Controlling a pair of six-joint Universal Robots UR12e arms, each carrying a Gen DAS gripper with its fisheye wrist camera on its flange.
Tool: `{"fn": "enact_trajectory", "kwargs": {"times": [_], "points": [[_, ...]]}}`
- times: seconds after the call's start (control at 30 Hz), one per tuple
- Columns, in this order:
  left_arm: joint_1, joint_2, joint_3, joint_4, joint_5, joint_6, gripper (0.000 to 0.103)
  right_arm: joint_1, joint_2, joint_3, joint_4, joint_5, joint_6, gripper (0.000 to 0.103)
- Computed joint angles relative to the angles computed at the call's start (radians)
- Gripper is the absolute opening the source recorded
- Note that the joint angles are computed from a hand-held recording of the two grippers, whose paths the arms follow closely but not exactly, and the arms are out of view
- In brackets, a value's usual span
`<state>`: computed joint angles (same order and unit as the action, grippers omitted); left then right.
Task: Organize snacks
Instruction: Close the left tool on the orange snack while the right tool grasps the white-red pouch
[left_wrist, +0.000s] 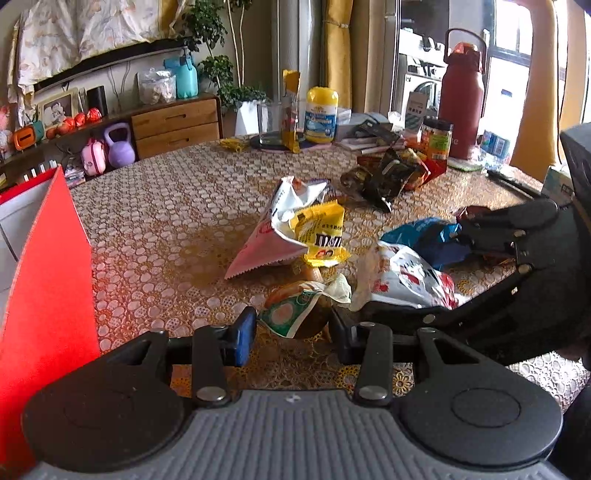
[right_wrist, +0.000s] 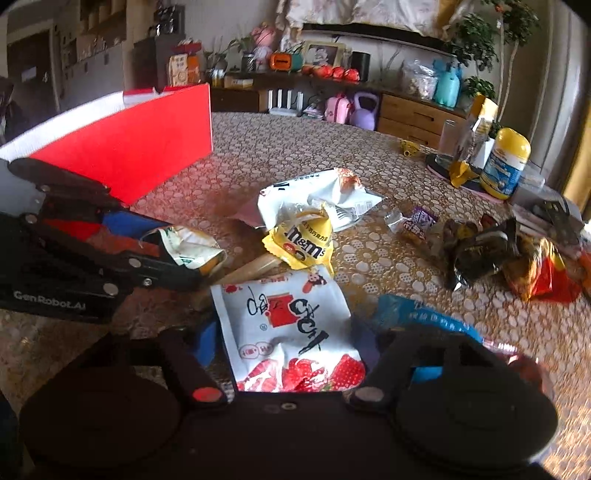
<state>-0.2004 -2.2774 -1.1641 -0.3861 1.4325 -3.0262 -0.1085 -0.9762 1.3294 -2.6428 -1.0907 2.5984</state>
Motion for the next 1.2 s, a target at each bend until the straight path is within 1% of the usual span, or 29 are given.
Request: {"fn": "enact_trajectory", "kwargs": {"times": [0.2, 0.33, 0.5, 0.67, 0.8, 1.03, 1.2], "points": [[0.001, 0.021, -0.022, 0.035, 0.01, -0.022, 0.041, -0.003, -0.024, 0.049, -0.073, -0.007, 0.072, 0.068], [0.003, 0.042, -0.041, 0.081, 0.016, -0.051, 0.041, -0.008, -0.045, 0.08, -0.12, -0.013, 0.112, 0.068], [0.009, 0.067, -0.061, 0.139, 0.017, -0.064, 0.041, -0.015, -0.075, 0.119, -0.202, -0.016, 0.165, 0.068], [0.013, 0.091, -0.086, 0.19, 0.021, -0.078, 0.041, -0.018, -0.098, 0.143, -0.291, -0.028, 0.246, 0.068], [0.015, 0.103, -0.099, 0.215, 0.04, -0.086, 0.041, -0.018, -0.107, 0.144, -0.348, -0.041, 0.332, 0.068], [0.026, 0.123, -0.123, 0.243, 0.062, -0.104, 0.041, -0.014, -0.112, 0.131, -0.404, -0.048, 0.451, 0.068], [0.034, 0.139, -0.147, 0.271, 0.075, -0.116, 0.041, -0.008, -0.111, 0.12, -0.416, -0.039, 0.49, 0.068]]}}
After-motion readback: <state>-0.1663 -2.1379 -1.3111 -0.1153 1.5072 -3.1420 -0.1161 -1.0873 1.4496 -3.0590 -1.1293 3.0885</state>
